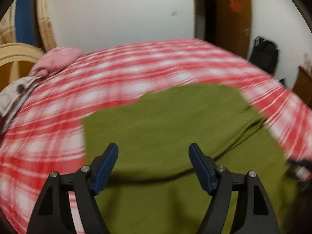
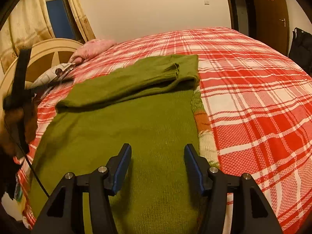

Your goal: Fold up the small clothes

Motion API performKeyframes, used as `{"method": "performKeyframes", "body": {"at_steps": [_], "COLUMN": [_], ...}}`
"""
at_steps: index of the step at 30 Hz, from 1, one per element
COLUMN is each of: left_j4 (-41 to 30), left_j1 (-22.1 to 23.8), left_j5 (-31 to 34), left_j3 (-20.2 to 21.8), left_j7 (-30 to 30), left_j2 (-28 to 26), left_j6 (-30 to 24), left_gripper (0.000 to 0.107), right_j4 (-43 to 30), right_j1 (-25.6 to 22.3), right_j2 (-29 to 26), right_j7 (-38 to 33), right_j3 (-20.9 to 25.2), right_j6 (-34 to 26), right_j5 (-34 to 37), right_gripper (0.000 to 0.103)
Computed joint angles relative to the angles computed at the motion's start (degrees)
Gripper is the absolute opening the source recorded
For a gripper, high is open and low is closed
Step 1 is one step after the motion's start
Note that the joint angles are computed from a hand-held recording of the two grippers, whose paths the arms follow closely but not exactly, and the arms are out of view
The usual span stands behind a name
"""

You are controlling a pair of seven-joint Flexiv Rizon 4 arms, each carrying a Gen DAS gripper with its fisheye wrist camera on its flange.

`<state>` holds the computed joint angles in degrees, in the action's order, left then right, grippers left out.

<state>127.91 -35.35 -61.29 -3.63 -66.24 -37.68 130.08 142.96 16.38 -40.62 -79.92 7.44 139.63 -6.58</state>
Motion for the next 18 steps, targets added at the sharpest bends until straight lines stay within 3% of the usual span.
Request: {"method": "performKeyframes", "body": {"at_steps": [5, 10, 12, 15, 17, 18], "left_j4": [3.27, 4.06, 4.52, 6.1, 7.26, 7.82], "left_j1": [1.23, 5.16, 6.34, 8.73, 11.6, 12.71], "left_j5": [-5.98, -0.69, 3.16, 10.34, 15.92, 18.12], "left_j3": [0.18, 0.03, 0.39, 0.76, 0.29, 0.13], "left_j7": [0.84, -4.99, -8.25, -12.96, -17.4, -19.55], "left_j2": [-0.95, -2.23, -2.49, -2.06, -1.7, -1.57], "left_j6": [0.14, -2.59, -3.04, -3.78, -3.71, -3.51], "left_gripper": [0.077, 0.078, 0.078, 0.087, 0.087, 0.087], "right_j4": [-2.93, -13.84, -19.64, -26.3, -29.94, -31.17], "right_j1": [-2.76, -12.98, -13.96, -18.15, -20.15, -20.87], "right_j2": [4.44, 3.94, 1.96, -1.96, -4.64, -5.81], "right_j7": [2.7, 15.26, 19.74, 22.74, 22.82, 22.63], "right_j3": [0.27, 5.47, 6.42, 11.17, 14.38, 15.72], "right_j6": [-6.2, -18.8, -25.37, -34.35, -40.12, -41.92], "right_j5": [-4.32, -17.84, -19.37, -22.53, -22.44, -22.49], "right_gripper": [0.058, 0.057, 0.057, 0.048, 0.04, 0.028]}}
